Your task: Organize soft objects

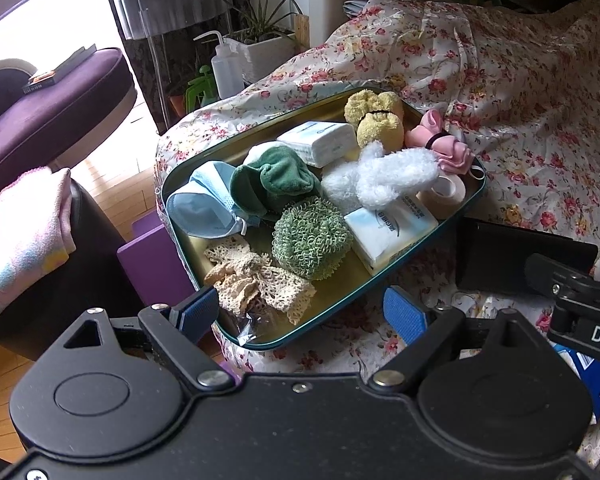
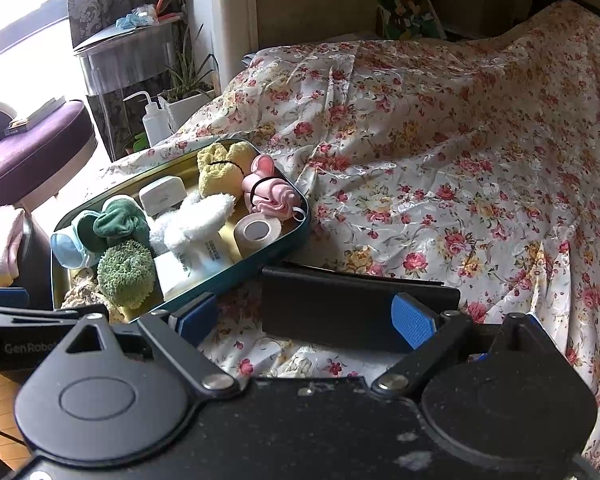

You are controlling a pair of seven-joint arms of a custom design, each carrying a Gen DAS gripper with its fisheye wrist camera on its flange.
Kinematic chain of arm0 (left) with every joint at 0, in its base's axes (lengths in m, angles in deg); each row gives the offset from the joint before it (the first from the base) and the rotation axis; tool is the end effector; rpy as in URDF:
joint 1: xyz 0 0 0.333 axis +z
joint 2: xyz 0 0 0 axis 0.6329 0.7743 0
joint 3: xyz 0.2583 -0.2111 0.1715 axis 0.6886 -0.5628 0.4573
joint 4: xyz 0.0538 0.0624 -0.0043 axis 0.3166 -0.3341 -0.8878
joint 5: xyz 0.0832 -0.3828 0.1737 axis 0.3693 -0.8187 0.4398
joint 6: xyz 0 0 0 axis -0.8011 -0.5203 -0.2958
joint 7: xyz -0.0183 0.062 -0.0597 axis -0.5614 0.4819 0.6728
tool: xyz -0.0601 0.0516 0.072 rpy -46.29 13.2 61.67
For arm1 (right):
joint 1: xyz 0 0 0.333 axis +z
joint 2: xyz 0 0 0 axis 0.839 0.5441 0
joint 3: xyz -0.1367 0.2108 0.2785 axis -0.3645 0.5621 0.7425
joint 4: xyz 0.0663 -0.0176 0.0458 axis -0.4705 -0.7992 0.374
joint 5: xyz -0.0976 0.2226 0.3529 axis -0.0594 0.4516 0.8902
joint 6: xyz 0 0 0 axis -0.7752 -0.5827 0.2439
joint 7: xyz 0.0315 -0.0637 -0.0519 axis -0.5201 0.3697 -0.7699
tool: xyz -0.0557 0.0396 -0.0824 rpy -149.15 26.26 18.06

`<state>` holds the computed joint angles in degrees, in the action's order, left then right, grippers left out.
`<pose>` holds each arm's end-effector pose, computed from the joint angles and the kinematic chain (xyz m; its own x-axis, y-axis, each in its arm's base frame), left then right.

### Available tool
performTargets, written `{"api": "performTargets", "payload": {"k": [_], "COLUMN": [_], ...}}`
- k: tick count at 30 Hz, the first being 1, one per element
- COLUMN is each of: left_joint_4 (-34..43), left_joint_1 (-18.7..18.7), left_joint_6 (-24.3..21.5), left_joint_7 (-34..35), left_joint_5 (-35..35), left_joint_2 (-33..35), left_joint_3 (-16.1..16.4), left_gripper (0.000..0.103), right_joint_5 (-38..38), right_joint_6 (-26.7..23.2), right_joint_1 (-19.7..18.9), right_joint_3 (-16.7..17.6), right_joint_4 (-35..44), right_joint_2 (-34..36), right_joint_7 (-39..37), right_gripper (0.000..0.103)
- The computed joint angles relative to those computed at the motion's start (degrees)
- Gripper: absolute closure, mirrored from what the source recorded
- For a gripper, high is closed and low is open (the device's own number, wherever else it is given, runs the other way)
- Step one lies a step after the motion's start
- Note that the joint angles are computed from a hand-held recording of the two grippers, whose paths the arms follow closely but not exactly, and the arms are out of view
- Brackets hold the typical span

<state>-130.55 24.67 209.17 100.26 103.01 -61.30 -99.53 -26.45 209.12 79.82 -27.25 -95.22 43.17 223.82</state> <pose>0.5753 -0.2934 0.6005 -0.0322 -0.9990 -0.0322 -0.8249 0.0447 -0.5634 0.5419 0.3219 0.5388 -0.0215 -0.9987 0.0470 -0.6925 -0.0191 -0.7212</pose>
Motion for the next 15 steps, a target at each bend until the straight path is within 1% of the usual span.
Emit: {"api": "performTargets", "payload": {"k": [15], "left_joint_4": [0.34], "left_joint_1": [0.01], "left_joint_6": [-0.69], "left_joint_7": [1.06], "left_joint_5": [-1.83], "left_joint_2": [0.24], "left_joint_3": [0.04], "left_gripper": [0.016], "right_joint_5": [0.48], "right_joint_6": [0.30], "right_joint_1": [0.10], "right_joint_3": [-0.06], "right_joint_4": [-0.10], "right_joint_2": [0.13], "right_joint_7": [-0.44], "right_gripper": [0.009]}}
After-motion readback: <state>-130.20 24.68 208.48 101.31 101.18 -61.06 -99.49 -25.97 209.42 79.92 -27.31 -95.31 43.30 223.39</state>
